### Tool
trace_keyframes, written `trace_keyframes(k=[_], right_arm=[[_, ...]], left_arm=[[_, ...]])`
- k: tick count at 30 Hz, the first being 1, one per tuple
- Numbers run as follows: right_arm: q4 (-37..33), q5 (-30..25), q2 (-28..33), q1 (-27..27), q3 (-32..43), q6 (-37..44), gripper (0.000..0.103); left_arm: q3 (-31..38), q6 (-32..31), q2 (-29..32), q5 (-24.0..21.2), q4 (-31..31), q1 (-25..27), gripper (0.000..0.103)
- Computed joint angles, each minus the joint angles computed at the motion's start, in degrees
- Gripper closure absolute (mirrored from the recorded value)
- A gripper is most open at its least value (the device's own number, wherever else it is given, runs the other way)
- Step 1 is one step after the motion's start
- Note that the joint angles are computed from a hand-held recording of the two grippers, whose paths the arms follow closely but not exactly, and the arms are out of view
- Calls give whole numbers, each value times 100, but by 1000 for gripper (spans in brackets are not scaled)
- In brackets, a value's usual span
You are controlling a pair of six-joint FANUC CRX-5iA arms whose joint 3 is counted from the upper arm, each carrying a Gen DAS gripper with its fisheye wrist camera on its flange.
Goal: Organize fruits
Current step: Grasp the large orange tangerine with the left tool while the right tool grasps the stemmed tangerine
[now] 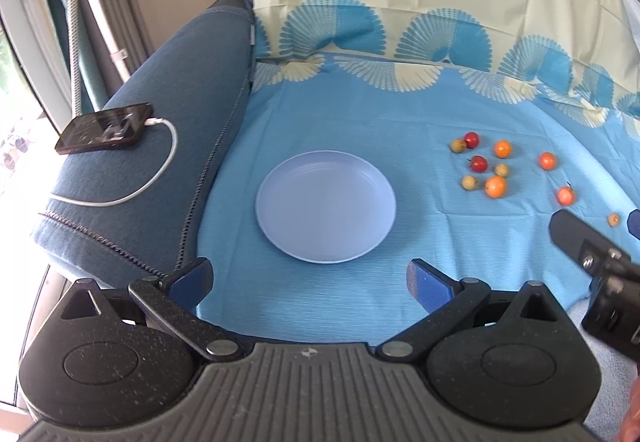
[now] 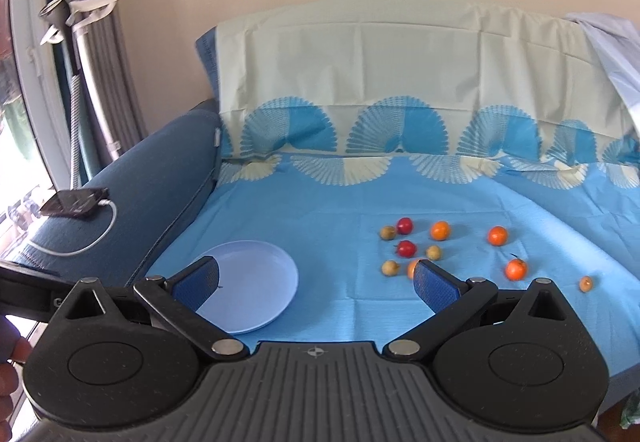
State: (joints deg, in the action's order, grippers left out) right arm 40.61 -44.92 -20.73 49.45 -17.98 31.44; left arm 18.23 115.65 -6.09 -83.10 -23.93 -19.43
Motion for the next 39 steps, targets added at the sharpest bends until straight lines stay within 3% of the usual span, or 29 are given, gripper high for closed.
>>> trace_keyframes(k=[6,15,19,26,32,39], right_arm=[[-84,-177,-121,-363,-119,-279,0],[-195,52,114,-1336,-263,-424,0],[-419,150,653,-1955,-65,-235,0],[-1251,109,1893,-2830,722,272,0],[-1667,89,2624,-3185,1240,523,0],[-1439,257,3271,-3347,1462,272,0]], left_arm=[[281,-91,333,-53,-16,-268,0],[862,-427,1278,236,469,-275,0],[1336,-584,2033,331,744,-212,0],[2701,-636,3468,-154,704,-210,0],[3568,-863,4318,-385,614,-184,0],[4394,-957,5191,-751,583,-55,0]])
